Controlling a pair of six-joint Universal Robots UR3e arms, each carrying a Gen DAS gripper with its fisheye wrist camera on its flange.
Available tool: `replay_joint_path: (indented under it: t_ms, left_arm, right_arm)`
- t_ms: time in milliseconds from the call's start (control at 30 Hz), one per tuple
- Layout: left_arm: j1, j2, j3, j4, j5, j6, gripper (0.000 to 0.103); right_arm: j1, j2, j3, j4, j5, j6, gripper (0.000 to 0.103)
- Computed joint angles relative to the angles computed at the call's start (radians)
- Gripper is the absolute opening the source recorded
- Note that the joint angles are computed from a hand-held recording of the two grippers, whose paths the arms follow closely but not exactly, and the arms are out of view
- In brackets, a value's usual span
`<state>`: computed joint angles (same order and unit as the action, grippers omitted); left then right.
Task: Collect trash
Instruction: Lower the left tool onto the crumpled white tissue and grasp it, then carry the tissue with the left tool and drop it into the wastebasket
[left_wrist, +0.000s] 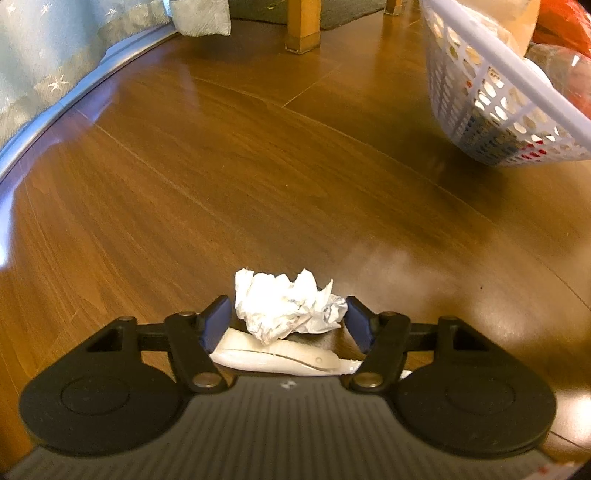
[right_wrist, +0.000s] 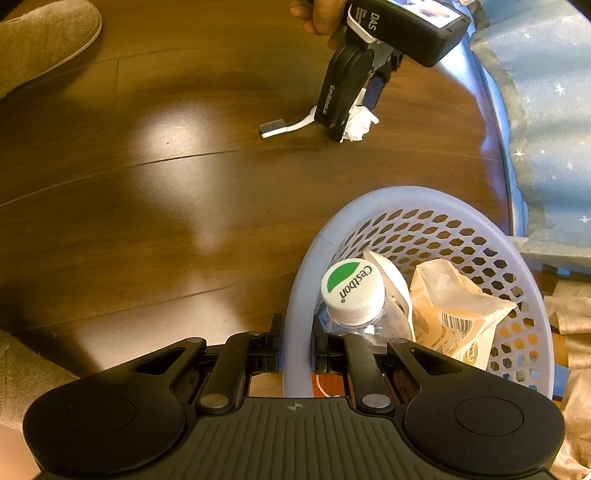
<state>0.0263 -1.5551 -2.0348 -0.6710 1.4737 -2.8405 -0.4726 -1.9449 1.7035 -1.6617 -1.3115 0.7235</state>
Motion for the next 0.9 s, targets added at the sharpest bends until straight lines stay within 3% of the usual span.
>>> replay_joint_path:
  t_ms: [67,333,400,633,900]
  left_arm:
    - [-0.001,-0.006,0.001,0.010,0.004,-0.014,0.058]
    - [-0.012,-0.021,0.030,0.003,0.020,-0.021,0.028]
    - [-0.007,-0.013,0.036,-0.016,0.012,-0.018,0.025]
    - [-0.001,0.020,0.041,-0.037,0.003,-0.021,0.024]
    - [-0.030,0.080,0.163,-0.175,0.013,-0.024,0.024]
  right_arm:
    - [-0.010,-0.004,0.001,0.006,0.012,0.006,0.009]
    - [-0.021,-0.015,0.022,-0.005,0.023,0.005,0.009]
    - [-0.017,-0.019,0.027,-0.007,0.020,0.011,0.009]
    - [-0.016,-0.013,0.029,-0.015,0.016,0.016,0.009]
    - [-0.006,0.000,0.024,-0.028,0.012,0.031,0.009]
